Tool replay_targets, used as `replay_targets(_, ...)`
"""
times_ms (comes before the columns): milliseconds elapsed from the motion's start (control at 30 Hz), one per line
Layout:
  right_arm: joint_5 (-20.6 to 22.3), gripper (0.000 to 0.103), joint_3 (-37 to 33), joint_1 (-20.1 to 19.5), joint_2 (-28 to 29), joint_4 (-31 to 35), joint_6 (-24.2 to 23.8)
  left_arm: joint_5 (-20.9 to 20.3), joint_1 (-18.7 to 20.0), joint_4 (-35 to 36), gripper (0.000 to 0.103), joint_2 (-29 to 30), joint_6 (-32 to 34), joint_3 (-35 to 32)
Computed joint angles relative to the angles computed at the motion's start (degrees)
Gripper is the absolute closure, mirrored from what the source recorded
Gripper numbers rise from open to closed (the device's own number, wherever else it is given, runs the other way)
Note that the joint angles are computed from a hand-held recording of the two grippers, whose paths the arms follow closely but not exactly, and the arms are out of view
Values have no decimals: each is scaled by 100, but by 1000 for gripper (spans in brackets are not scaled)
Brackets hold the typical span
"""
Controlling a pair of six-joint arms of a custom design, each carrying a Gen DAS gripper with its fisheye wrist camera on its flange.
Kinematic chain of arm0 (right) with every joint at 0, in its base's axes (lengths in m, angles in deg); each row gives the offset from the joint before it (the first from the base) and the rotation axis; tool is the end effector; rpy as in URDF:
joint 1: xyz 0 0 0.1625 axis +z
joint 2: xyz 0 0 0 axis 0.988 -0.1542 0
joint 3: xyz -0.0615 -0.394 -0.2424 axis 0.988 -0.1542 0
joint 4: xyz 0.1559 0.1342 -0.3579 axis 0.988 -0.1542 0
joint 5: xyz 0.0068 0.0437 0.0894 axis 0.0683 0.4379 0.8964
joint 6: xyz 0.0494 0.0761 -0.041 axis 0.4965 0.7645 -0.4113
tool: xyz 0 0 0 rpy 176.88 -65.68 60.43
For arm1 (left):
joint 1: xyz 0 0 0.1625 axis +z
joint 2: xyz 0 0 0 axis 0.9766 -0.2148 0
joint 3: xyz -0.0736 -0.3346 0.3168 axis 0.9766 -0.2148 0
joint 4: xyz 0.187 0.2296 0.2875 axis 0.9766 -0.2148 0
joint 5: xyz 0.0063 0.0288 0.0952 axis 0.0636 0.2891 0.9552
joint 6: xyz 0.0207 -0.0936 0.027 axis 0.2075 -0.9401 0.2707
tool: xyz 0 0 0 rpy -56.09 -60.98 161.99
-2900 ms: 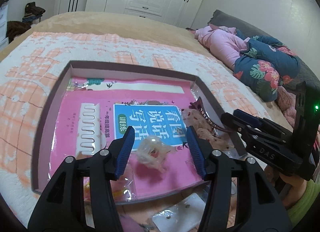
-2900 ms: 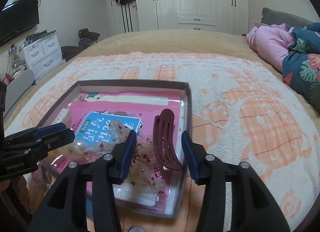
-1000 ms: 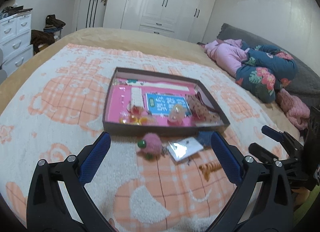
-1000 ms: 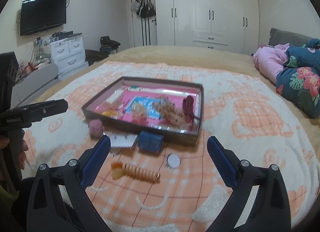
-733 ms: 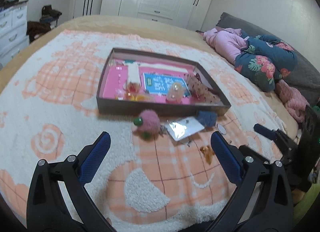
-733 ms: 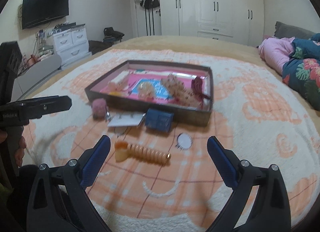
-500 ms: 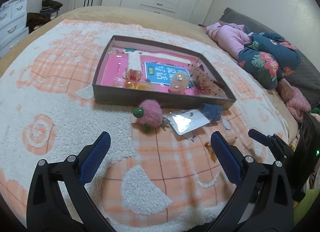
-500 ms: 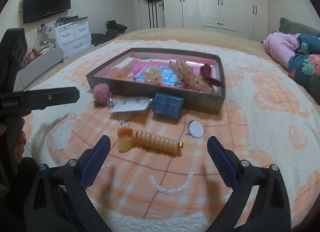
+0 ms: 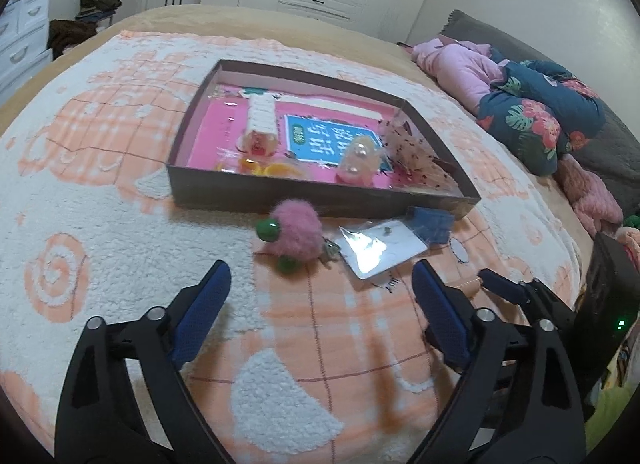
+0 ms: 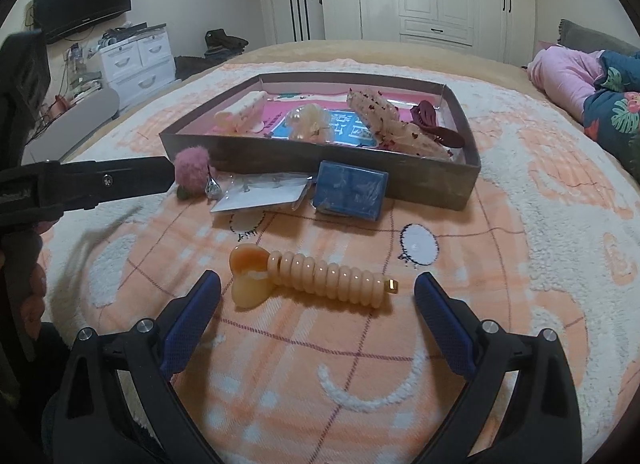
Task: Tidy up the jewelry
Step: 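Grasp the white earring card with the left tool while the right tool grasps the peach spiral hair tie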
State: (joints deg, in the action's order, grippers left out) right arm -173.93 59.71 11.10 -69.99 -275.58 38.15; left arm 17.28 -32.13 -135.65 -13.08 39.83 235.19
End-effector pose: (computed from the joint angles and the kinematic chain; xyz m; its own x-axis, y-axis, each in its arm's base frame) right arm 0.1222 -0.4077 0.0701 -0.6908 -0.3968 0.6044 -0.6795 0.6419 -0.3553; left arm -0.1284 -0.4140 0.1232 -0.8709 0.1343 -0.4728 0.4026 0.7466 -0.5296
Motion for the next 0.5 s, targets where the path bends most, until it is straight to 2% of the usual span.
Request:
replay_targets(200, -88, 11, -127, -2, 110, -63, 48, -286, 70, 90, 32, 70, 15, -69)
replay_targets(367, -71, 32, -151, -82, 50, -58, -74, -429, 78, 152, 36, 151, 64, -142)
replay_targets(500, -13, 34, -107, -212, -108, -38, -104, -566, 66, 248, 38, 273, 201, -242)
